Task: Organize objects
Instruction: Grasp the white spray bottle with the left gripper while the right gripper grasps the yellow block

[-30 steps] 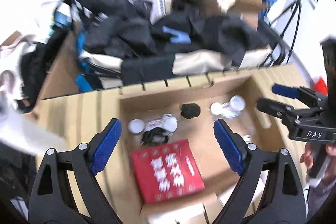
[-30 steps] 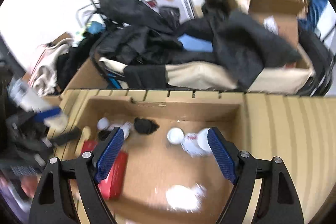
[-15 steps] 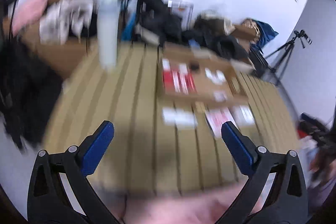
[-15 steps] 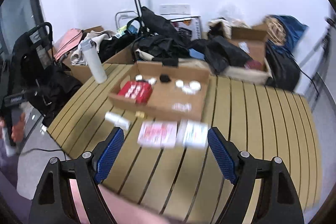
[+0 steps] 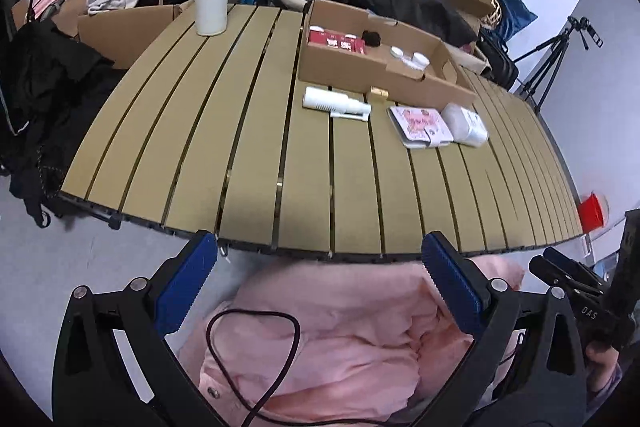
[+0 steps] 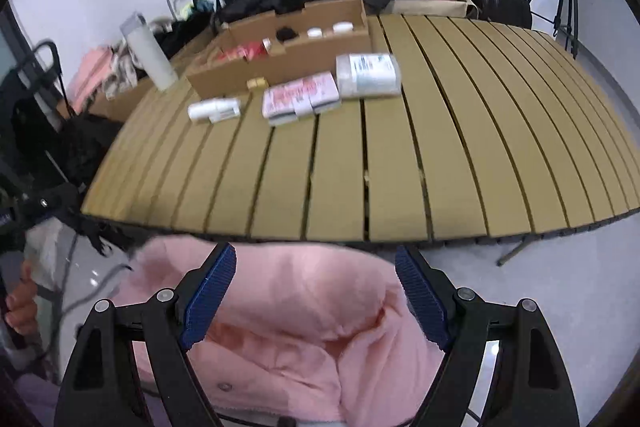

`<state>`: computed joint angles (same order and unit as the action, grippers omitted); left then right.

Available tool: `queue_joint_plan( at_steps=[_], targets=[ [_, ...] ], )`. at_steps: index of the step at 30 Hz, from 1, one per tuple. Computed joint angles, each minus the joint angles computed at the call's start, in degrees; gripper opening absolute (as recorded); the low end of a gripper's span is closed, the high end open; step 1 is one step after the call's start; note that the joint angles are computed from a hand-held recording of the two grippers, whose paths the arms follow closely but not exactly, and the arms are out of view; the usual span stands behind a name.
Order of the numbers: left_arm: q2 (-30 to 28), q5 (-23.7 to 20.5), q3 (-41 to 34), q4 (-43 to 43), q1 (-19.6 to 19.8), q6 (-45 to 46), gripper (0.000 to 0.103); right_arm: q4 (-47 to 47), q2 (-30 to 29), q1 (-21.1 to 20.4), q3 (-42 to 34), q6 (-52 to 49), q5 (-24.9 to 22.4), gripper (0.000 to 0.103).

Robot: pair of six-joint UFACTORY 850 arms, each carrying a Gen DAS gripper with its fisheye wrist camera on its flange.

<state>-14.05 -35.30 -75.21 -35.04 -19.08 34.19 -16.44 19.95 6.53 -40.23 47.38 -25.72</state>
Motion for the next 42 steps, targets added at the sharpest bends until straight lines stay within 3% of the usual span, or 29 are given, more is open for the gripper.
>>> queue_joint_plan(
  at_steps=[5,9,15,17,18,19,21,23,27,30,32,33,34,36,39,42],
  targets=[
    [-4.9,2.6,-3.7,3.3,-1.6,-0.6,0.102,1.8,-2.6,-0.6,-0.6,-2.1,1.6,0.085],
    [-13.9,5.4,-12.7,6.9,-5.3,1.7,0.102,4.6,-6.3,-1.3,-2.3,-5.7,2.6,0.085],
    [-29.9,2.6,-32.6,8.5,-9.6,19.0,0.102,2.6,-9.5,-2.2,-4.8,-5.3,1.9,0.085],
    [-34.8,-0.2,-39.4,15.0,-10.3,16.7,0.101,3.7,-10.2,-2.7,-5.2,-6.8,1.5,0.085],
    [-38.2,-4.1,-44.4,17.6,-10.3,15.2,0.097,4.1,-10.8,-2.9,-5.7,-7.4,1.0,0.085],
    [-41.4,-8.4,-49.3,18.8,-10.1,14.3,0.089,3.9,-11.2,-3.0,-6.1,-7.5,0.7,0.085],
    [-44.1,-14.4,-53.8,15.2,-8.8,14.4,0.082,2.2,-12.4,-3.0,-7.3,-7.3,0.7,0.085],
    [-42.2,-14.6,-50.5,12.7,-7.7,13.3,0.078,1.8,-14.2,-3.2,-8.8,-8.1,1.5,0.085],
    [-36.1,-8.9,-39.8,7.9,-6.9,15.7,0.071,4.5,-19.9,-4.1,-13.6,-13.9,4.0,0.085],
    [-36.2,-6.1,-40.1,10.2,-7.8,9.5,0.070,1.9,-26.1,-4.1,-19.1,-14.3,7.4,0.085],
    [-37.5,-6.3,-42.1,8.9,-7.8,7.4,0.055,-2.3,-30.4,-4.1,-23.1,-10.7,8.9,0.085],
    [-37.7,-6.1,-42.5,9.1,-7.8,6.0,0.028,-4.5,-32.4,-4.0,-25.0,-8.3,9.4,0.085],
    [-38.2,-7.6,-43.5,8.7,-7.6,5.8,0.024,-6.4,-34.0,-4.1,-26.5,-5.9,10.1,0.085],
    [-38.2,-10.9,-43.7,5.2,-6.4,6.1,0.024,-9.9,-37.9,-4.1,-30.2,-1.4,11.0,0.085],
    [-34.6,-9.4,-37.9,3.6,-5.3,4.2,0.024,-12.2,-42.7,-3.9,-34.7,1.4,10.1,0.083],
    [-29.2,-7.8,-30.0,-0.2,-3.5,5.3,0.024,-8.8,-47.1,-3.8,-39.1,0.6,8.7,0.070]
  ],
)
